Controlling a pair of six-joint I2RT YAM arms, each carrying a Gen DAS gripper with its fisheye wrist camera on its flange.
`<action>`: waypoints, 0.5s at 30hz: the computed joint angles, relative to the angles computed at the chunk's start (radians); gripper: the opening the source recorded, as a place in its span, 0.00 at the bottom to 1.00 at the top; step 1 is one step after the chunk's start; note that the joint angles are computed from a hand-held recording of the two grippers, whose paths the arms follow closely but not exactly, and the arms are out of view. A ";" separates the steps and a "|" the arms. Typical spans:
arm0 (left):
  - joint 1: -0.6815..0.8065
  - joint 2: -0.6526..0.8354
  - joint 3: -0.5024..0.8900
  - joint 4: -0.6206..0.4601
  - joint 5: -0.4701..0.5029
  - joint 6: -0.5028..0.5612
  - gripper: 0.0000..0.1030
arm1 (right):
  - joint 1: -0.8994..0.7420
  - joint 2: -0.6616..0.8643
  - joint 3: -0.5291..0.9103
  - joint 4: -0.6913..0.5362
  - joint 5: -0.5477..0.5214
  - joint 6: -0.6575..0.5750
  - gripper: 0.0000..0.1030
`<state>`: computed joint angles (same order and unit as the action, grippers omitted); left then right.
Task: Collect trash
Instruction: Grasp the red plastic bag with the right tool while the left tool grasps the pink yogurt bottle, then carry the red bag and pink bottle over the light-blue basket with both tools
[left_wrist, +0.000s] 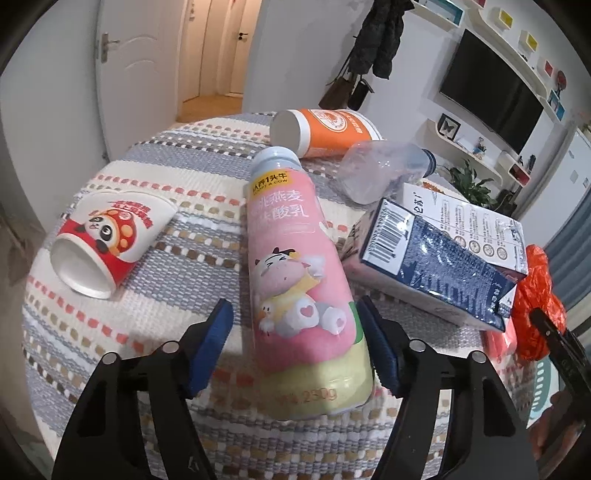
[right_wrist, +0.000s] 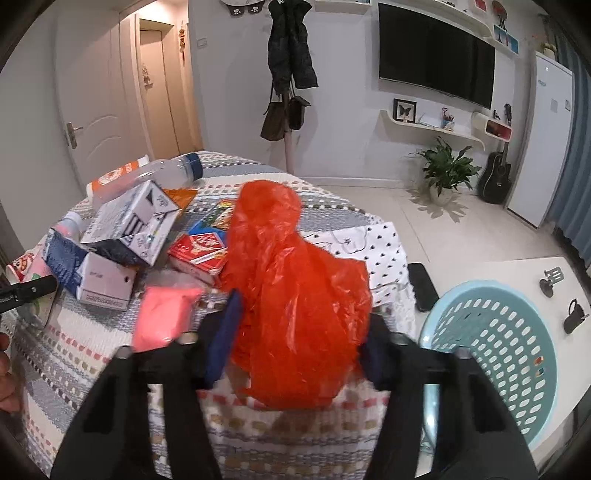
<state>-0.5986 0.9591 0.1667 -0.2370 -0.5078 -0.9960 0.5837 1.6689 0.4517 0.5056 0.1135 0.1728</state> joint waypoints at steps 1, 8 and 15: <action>-0.001 -0.010 0.000 -0.005 0.003 -0.001 0.64 | 0.006 -0.003 -0.005 0.005 0.003 -0.001 0.38; 0.014 -0.093 -0.028 -0.013 0.029 0.021 0.49 | 0.040 -0.061 -0.028 -0.001 -0.010 0.009 0.28; -0.113 -0.312 -0.044 -0.190 -0.084 -0.070 0.47 | 0.060 -0.175 -0.052 -0.038 -0.009 0.031 0.27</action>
<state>-0.7117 0.6466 0.1227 -0.4268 -0.5919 -1.0658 0.6436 1.4935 0.3996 0.4680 0.1042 0.2040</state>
